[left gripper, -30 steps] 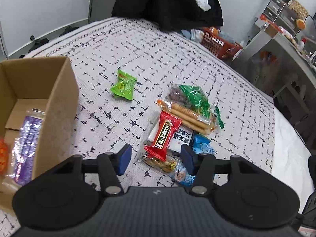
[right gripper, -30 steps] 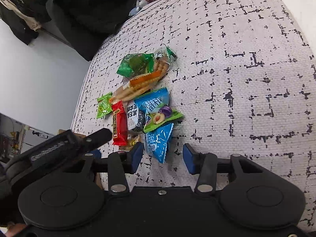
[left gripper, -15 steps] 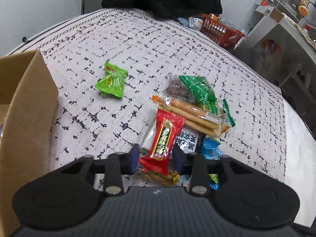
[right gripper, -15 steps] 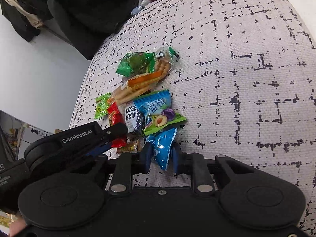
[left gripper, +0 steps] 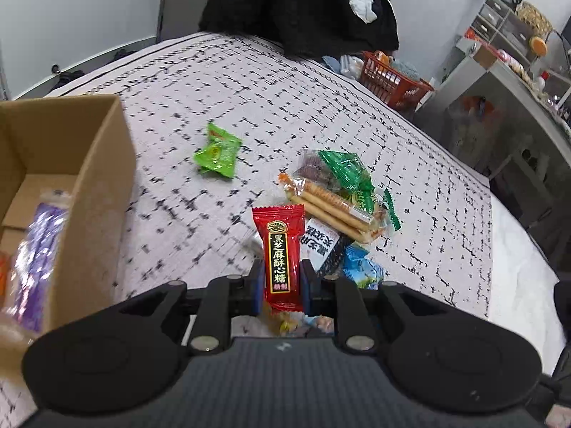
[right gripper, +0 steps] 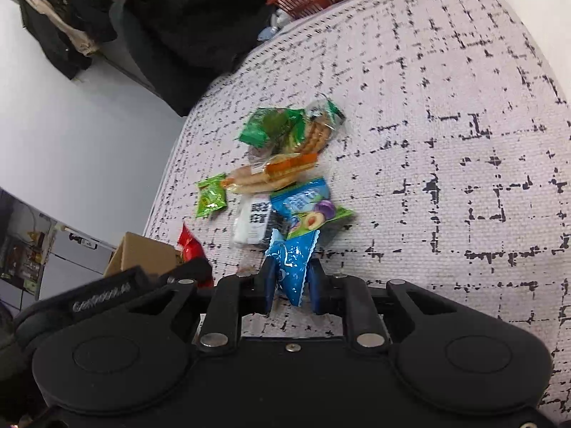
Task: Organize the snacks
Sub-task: 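Carry the red packet in the left tool while the right tool carries the blue packet to the box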
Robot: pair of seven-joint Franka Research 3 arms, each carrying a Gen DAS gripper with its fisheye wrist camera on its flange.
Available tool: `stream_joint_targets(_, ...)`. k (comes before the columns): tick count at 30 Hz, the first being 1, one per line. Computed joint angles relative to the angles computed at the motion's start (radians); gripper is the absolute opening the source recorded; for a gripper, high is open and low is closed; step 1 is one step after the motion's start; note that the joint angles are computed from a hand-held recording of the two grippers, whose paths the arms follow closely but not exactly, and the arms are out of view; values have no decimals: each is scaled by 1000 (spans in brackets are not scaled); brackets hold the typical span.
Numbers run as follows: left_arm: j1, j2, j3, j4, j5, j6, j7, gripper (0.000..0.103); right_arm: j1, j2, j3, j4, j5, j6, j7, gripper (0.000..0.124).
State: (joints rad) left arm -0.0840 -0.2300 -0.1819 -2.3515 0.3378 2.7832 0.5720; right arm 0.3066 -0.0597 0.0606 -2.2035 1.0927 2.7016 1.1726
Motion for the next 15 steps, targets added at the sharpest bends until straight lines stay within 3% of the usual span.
stream_joint_targets(7,41,-131,-33,-94,57,13,-131,19,14,-35,1,-15,46,13,-50,19)
stream_joint_targets(15,53,-235,-31,-150,75,29,-146,19,38,-76,7,-32,-22,95,-11,19)
